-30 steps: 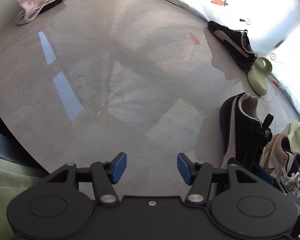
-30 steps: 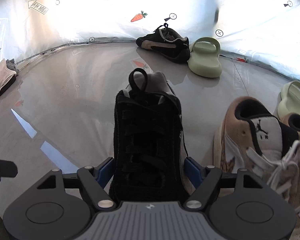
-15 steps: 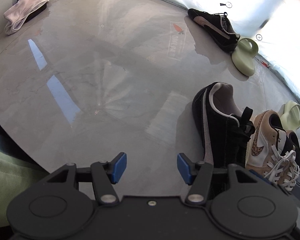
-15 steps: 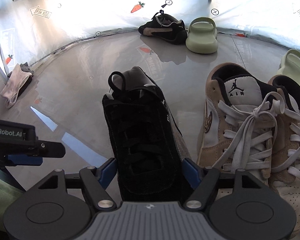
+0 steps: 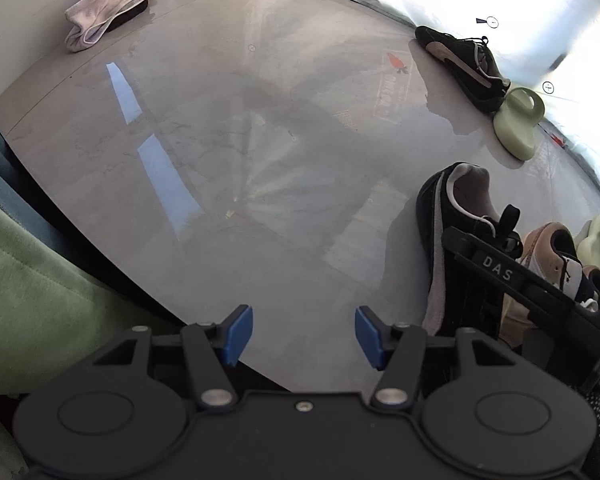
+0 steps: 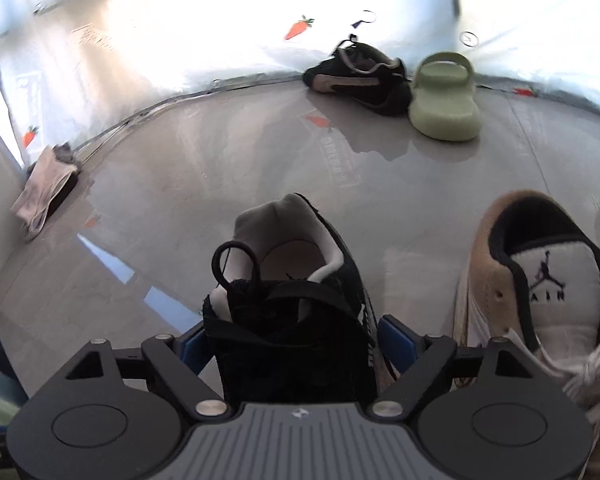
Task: Organize scattered shoes
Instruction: 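Carry the Puma sneaker beside the tan sneakers and release the right tool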
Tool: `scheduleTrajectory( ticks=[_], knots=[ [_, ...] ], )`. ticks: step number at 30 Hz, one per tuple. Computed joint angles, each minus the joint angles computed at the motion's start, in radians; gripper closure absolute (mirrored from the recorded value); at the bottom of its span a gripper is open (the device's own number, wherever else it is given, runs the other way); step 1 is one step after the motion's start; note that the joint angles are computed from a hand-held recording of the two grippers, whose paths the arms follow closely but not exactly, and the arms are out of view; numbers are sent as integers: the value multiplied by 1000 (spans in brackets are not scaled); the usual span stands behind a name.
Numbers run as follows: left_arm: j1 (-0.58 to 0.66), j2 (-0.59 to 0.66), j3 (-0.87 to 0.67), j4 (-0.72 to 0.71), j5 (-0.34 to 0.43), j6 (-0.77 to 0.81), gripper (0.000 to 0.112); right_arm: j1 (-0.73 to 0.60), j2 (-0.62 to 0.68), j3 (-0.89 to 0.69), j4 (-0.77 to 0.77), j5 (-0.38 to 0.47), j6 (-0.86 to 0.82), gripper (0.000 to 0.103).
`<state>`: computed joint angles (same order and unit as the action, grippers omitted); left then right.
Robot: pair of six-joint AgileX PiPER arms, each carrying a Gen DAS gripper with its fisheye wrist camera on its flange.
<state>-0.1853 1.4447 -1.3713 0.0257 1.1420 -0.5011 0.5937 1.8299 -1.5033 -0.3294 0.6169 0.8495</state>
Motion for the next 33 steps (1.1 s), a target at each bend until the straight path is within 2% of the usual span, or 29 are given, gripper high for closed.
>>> scheduleTrajectory(
  ticks=[4,9,15,18,20,22,25,28,31,33],
  knots=[
    [-6,18,-15,-10,-6,54,55,64,13,-29,-205,132,333,26],
    [47,48,-22,-67,-48,154,55,72,45,-56,-341,195,512,28],
    [146,108,-64,-160,-103,268,54,79,66,-63,-398,207,489,28],
    [179,164,-106,-202,-126,334,54,33,38,-50,-279,152,364,25],
    [194,221,-160,-232,-119,365,53,-11,-6,-32,-136,105,278,21],
    [203,279,-228,-263,-101,386,53,-35,-74,28,-77,36,286,13],
    [193,360,-336,-275,-76,402,53,-15,-153,82,-195,7,414,6],
    [170,460,-475,-283,-35,420,53,5,-181,85,-343,62,558,6],
    [147,569,-635,-305,12,438,53,-11,-176,74,-381,120,630,6],
    [129,660,-781,-300,58,432,53,-34,-173,77,-366,130,653,6]
  ],
)
